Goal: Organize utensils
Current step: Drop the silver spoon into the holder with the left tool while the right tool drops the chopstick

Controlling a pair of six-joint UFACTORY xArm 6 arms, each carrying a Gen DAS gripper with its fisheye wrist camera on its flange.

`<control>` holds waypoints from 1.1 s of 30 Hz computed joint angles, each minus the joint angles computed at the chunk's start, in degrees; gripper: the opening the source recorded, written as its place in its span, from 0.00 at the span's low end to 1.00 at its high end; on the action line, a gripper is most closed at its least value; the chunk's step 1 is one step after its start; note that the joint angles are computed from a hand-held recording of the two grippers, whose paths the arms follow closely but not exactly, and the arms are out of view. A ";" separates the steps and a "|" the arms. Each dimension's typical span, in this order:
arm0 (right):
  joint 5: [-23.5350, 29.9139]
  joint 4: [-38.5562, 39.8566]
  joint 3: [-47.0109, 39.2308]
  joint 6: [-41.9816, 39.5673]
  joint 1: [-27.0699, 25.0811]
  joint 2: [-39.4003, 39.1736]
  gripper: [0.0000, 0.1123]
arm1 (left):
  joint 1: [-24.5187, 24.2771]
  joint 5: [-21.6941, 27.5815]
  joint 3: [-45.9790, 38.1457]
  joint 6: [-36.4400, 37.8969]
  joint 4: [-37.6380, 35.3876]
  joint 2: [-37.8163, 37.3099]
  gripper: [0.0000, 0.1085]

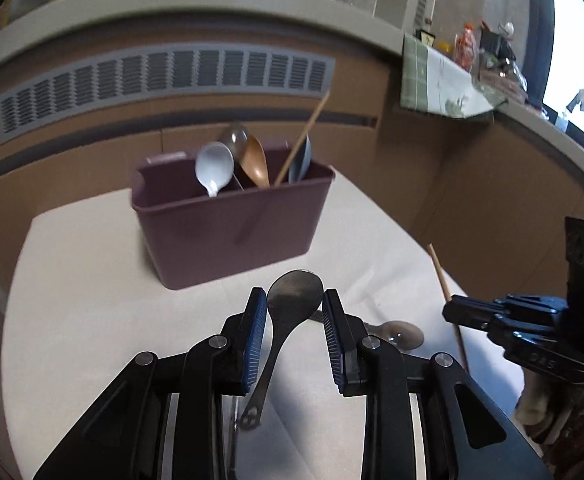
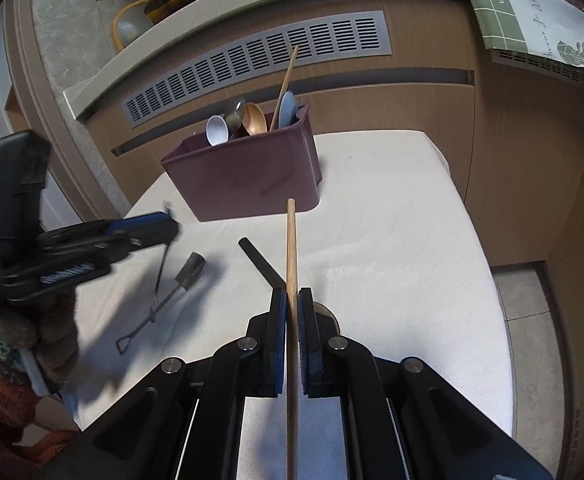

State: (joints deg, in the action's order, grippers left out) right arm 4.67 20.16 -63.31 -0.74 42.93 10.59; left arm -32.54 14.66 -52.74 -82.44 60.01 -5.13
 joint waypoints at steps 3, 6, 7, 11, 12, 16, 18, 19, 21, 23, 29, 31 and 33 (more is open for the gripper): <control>-0.08 -0.73 -0.40 0.91 0.13 -0.19 0.05 | 0.84 -0.84 1.82 -2.86 2.46 -2.16 0.27; -0.28 -3.12 -0.69 2.76 0.31 -0.31 0.05 | 0.80 -0.67 1.86 -5.23 3.53 -2.33 0.27; -0.34 -4.09 -0.76 3.45 0.34 -0.40 0.05 | 0.81 -0.45 0.85 -4.73 2.74 -1.59 0.27; -0.44 -8.21 -0.93 6.43 0.10 -0.60 0.05 | 0.84 -0.63 1.11 -4.81 1.84 -2.08 0.27; -0.45 -9.20 -0.95 7.18 0.00 -0.66 0.05 | 0.78 -0.51 1.04 -4.85 1.88 -2.19 0.27; -0.52 -12.36 -1.22 9.58 -0.29 -0.63 0.05 | 0.90 -0.60 1.07 -5.08 1.80 -2.95 0.27; -0.58 -13.97 -1.57 10.77 -0.48 -0.49 0.05 | 1.07 -0.61 0.88 -4.91 1.57 -3.55 0.27; -0.66 -16.21 -2.00 12.73 -0.78 -0.33 0.05 | 1.34 -0.69 0.69 -4.50 1.30 -3.96 0.27; -1.72 -22.96 -3.29 19.13 -1.84 -0.16 0.05 | 2.09 -0.80 -0.33 -3.04 0.42 -5.18 0.27; -2.82 -31.74 -6.64 25.80 -3.16 0.03 0.05 | 2.87 0.07 -2.40 -3.07 1.79 -6.79 0.27; -1.47 -39.51 -28.60 25.89 -4.27 5.69 0.04 | 9.45 -5.17 -11.59 -4.33 4.15 -7.94 0.27; 0.82 -42.35 -37.38 26.66 -4.08 9.88 0.05 | 11.38 -5.89 -14.44 -5.08 4.52 -6.24 0.27; 4.96 -38.95 -47.52 22.39 -3.06 15.77 0.05 | 13.42 -7.31 -16.15 -4.95 2.88 -3.99 0.27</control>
